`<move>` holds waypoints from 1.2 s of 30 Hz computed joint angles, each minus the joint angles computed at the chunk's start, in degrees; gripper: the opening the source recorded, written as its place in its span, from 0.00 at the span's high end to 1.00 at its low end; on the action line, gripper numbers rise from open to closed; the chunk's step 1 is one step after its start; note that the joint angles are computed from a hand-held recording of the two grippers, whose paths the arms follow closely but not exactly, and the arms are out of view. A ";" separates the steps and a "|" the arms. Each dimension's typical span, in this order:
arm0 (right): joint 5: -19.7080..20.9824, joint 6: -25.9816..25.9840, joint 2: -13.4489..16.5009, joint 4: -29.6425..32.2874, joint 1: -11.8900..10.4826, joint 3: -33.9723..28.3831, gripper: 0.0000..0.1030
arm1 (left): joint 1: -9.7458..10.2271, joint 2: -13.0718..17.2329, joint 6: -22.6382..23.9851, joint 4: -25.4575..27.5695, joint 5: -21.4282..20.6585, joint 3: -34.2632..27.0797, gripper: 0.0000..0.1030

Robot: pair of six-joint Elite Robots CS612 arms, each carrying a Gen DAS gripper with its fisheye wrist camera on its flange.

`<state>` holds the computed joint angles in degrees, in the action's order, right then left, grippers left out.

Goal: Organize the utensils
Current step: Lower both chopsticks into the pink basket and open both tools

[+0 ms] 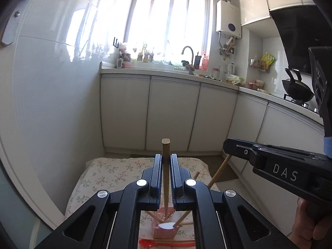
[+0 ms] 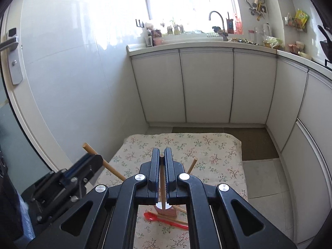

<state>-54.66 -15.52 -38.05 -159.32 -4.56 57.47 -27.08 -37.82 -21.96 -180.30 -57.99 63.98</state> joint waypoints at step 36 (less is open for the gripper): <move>-1.47 -3.11 8.81 10.98 0.79 -10.85 0.94 | 3.24 5.99 -5.49 10.40 -7.75 -6.74 0.71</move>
